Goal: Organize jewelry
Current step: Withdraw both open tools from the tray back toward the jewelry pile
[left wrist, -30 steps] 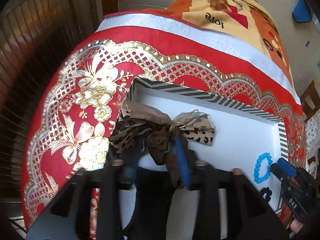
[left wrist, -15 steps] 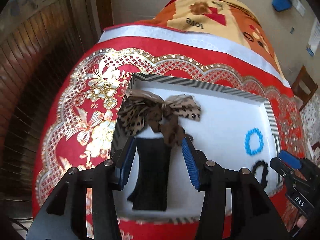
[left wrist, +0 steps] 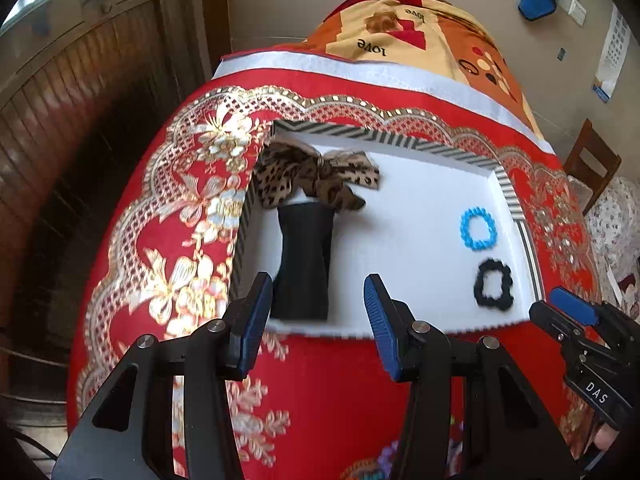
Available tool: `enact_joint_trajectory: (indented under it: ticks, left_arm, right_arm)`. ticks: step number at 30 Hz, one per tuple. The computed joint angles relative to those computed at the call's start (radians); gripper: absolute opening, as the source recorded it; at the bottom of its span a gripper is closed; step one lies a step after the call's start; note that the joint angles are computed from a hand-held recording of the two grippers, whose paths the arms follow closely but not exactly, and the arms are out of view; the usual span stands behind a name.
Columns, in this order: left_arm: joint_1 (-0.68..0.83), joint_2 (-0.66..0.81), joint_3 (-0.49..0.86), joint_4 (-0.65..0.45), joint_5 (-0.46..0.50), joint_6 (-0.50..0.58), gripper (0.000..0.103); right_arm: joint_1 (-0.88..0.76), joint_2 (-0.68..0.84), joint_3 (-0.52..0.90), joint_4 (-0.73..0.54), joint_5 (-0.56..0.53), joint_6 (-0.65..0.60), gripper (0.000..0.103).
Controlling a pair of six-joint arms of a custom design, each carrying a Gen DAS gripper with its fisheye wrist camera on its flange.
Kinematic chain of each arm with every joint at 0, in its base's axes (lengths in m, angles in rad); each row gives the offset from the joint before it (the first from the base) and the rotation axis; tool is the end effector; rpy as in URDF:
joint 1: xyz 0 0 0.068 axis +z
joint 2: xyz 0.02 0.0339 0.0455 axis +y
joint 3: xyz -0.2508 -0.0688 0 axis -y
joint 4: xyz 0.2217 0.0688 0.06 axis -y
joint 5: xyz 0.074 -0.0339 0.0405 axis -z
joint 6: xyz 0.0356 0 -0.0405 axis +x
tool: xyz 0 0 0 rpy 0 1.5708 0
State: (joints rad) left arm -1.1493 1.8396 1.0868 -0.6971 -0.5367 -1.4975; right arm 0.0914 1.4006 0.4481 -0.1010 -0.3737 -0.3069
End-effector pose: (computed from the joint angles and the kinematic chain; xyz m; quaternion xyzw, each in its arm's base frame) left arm 0.1402 -0.2682 0.1437 -0.1825 0.9451 0.0083 0.2709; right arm 0.2059 0.0319 0.1217 -0.2345 0.9217 0.1515 0.2692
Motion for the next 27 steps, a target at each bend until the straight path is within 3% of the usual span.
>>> enact_joint_trajectory:
  ticks: [16,27]
  left_arm:
    - [-0.283,0.062,0.093,-0.206,-0.015,-0.262,0.047]
    - [-0.393,0.098,0.151,-0.318,-0.025,-0.399,0.047]
  right_arm:
    - [-0.106,-0.406,-0.198,-0.254,-0.043,-0.132,0.043]
    - [-0.143,-0.672,-0.261,-0.457,-0.054,-0.126,0.043]
